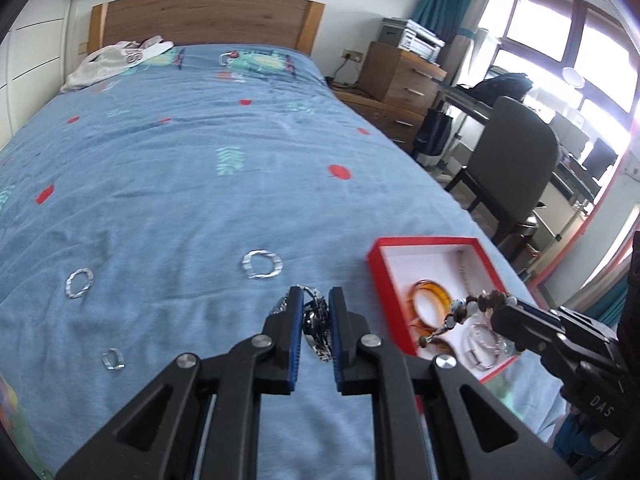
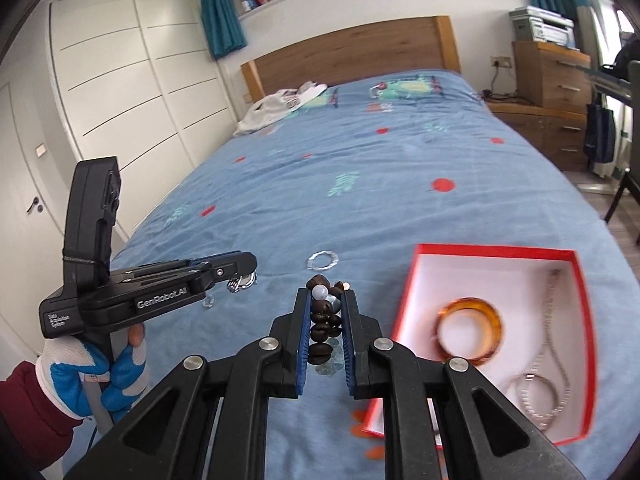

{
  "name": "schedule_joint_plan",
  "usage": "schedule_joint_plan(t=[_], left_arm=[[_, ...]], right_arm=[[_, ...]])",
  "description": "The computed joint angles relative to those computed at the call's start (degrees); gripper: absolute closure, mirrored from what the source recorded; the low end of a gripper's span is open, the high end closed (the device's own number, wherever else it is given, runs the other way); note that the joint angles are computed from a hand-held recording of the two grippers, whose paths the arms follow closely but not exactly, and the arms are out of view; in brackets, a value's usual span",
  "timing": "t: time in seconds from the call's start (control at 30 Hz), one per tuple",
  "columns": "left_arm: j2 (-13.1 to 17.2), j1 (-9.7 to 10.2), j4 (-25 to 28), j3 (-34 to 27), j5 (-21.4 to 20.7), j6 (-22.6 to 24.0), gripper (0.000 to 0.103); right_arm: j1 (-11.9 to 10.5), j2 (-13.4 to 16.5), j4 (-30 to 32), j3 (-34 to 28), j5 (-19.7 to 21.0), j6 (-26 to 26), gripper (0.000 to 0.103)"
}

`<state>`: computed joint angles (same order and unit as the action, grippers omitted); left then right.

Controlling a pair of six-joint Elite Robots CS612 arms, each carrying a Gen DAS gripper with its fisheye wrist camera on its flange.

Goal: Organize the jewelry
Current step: 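Grasp the silver watch with the left tool while the right tool grasps the beaded bracelet, then carry the watch and beaded bracelet into the red box and open both tools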

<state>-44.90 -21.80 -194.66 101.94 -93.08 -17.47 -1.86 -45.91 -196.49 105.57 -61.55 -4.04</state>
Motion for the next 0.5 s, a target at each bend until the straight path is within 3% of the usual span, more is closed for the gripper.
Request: schedule_joint_plan(t=[0.23,0.5], left_arm=[[0.6,-3.14,0.3,-2.5,-3.4,0.9,0.092],[1.9,-5.92,3.0,-5.3,-5.3,2.9,0.092]], right_arm=[[-3.2,-1.5,-1.1,1.9,-4.2,0.2,0.089],[-6.1,-1.3,-2.4,2.6,-6.4,1.9,0.089]])
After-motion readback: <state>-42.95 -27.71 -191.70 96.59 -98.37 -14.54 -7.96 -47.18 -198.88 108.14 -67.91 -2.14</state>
